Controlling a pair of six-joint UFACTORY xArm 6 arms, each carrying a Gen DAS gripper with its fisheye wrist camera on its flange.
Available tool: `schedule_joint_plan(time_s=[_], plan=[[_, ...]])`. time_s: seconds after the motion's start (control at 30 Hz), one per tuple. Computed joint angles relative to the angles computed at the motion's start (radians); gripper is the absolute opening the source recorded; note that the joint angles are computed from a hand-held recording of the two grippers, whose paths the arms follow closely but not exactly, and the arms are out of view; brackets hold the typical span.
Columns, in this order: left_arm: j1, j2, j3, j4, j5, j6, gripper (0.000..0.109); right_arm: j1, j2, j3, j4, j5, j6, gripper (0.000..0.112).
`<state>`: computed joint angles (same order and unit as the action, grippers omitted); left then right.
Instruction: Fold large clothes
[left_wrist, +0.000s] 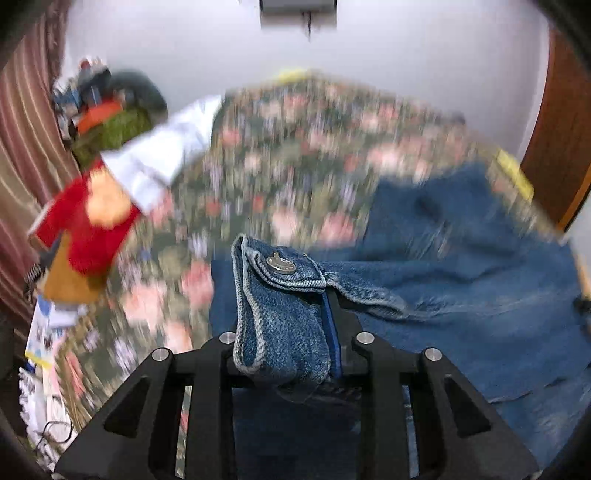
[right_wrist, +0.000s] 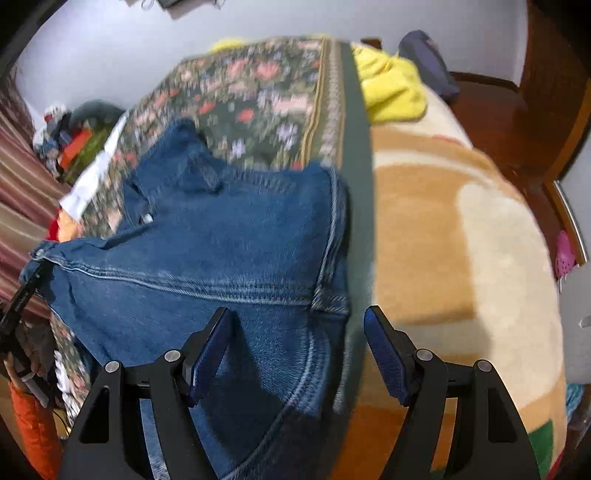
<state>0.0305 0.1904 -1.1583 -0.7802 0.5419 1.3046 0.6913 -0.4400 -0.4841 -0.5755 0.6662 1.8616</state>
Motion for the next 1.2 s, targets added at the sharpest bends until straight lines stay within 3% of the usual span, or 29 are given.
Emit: schedule_joint_plan(time_s=[0.07, 0.13, 0.33, 0.43, 0.5, 0.73, 0.97, 1.1, 1.17, 1.2], plan=[[0.011, 0.047, 0.008, 0.106, -0.014, -0.044, 0.038, -0.009, 0.033, -0.003, 0.017, -0.028, -0.020, 0.072], [0.024, 0.065, 0.024, 0.169, -0.024, -0.078, 0.054, -0.008, 0.028, 0.004, 0.002, -0.036, -0.012, 0.072], [0.108, 0.036, 0.037, 0.163, 0.053, -0.020, 0.074, 0.001, -0.034, 0.045, 0.058, -0.014, -0.052, 0.075], [0.140, 0.023, 0.027, 0.200, 0.036, -0.032, 0.074, 0.021, -0.069, 0.052, 0.079, 0.027, -0.056, 0.075], [0.165, 0.035, -0.021, 0.213, 0.071, -0.052, 0.075, 0.033, -0.090, 0.049, 0.083, 0.064, -0.060, 0.075], [0.176, 0.161, -0.277, 0.217, 0.267, -0.190, 0.078, 0.017, -0.143, 0.031, 0.034, 0.103, -0.080, 0.075], [0.093, 0.348, -0.494, 0.269, 0.374, -0.317, 0.079, -0.135, -0.112, 0.026, 0.008, -0.060, -0.115, 0.075], [0.066, 0.421, -0.532, 0.304, 0.342, -0.363, 0.077, -0.229, -0.047, 0.040, 0.032, -0.191, -0.150, 0.073], [0.052, 0.400, -0.479, 0.253, 0.256, -0.297, 0.066, -0.267, -0.013, 0.054, -0.004, -0.262, -0.109, 0.065], [0.046, 0.400, -0.476, 0.249, 0.243, -0.289, 0.049, -0.278, 0.003, 0.057, -0.011, -0.290, -0.099, 0.055]])
